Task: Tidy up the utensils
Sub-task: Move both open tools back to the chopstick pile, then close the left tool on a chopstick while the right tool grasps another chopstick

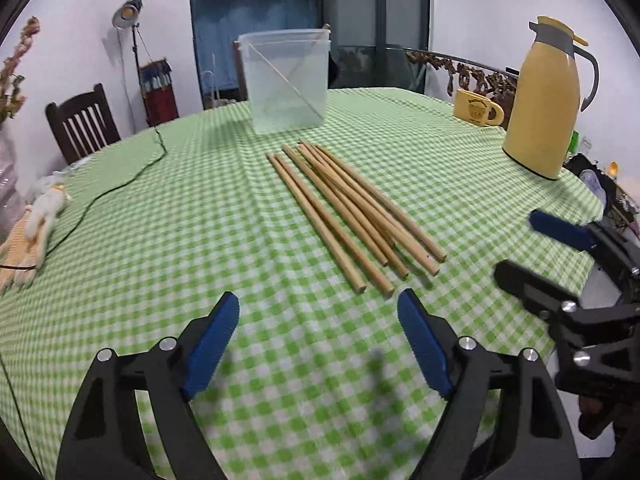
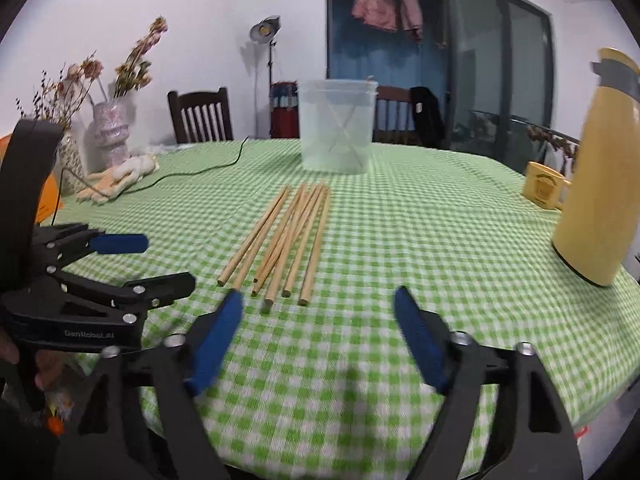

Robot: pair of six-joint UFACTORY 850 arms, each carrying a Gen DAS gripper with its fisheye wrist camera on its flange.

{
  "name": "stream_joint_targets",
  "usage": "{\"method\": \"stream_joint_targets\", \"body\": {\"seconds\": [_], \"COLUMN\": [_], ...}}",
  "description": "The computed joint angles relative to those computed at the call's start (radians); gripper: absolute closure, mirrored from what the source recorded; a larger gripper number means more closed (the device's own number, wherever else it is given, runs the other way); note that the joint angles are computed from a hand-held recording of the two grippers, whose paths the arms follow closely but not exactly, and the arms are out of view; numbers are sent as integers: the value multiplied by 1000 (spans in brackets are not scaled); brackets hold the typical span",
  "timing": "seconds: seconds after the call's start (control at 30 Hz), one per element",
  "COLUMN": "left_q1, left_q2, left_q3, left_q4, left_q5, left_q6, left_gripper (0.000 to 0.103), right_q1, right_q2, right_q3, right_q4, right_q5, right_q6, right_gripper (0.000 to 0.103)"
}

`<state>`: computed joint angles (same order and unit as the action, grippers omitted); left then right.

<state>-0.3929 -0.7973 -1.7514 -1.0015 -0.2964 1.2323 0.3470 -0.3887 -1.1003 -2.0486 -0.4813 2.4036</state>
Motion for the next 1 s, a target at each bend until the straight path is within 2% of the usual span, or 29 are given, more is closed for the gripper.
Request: {"method": "stream_joint_targets", "body": {"seconds": [0.03,0.13,0.23,0.33,0.6,0.83,1.0], "left_q1": [-1,-3,-4,-6,-23,-15,-8], "left_q2": [-11,-60,-105,-139,-195,-201,-218], "left_q3": [-21,-106,-182,-240,-334,-345,-383], "left_q4": [46,208,319,371,461,513,531], "left_q5": [-13,-67,-125,-179,-235,-236,-280], "left_q6": [-52,-240,-357,-405,-483,-503,-563], "left_gripper": [30,42,52,60,60,83,85], "right_q1": [-9,-34,-54,-64,-82,-87,-87], "right_q2": [-5,-23,-32,-43,-63,-71,-89], "right_q3": [-8,-37,-54,-75,-102,-109,-133], "right_q4": [2,43,53,91,84,77,85], "right_q5": [22,84,127,156,195,213,236], "right_q6": [3,-18,-17,-64,-55,-55,-68], "right_gripper": [46,57,62,63,64,64,64]}}
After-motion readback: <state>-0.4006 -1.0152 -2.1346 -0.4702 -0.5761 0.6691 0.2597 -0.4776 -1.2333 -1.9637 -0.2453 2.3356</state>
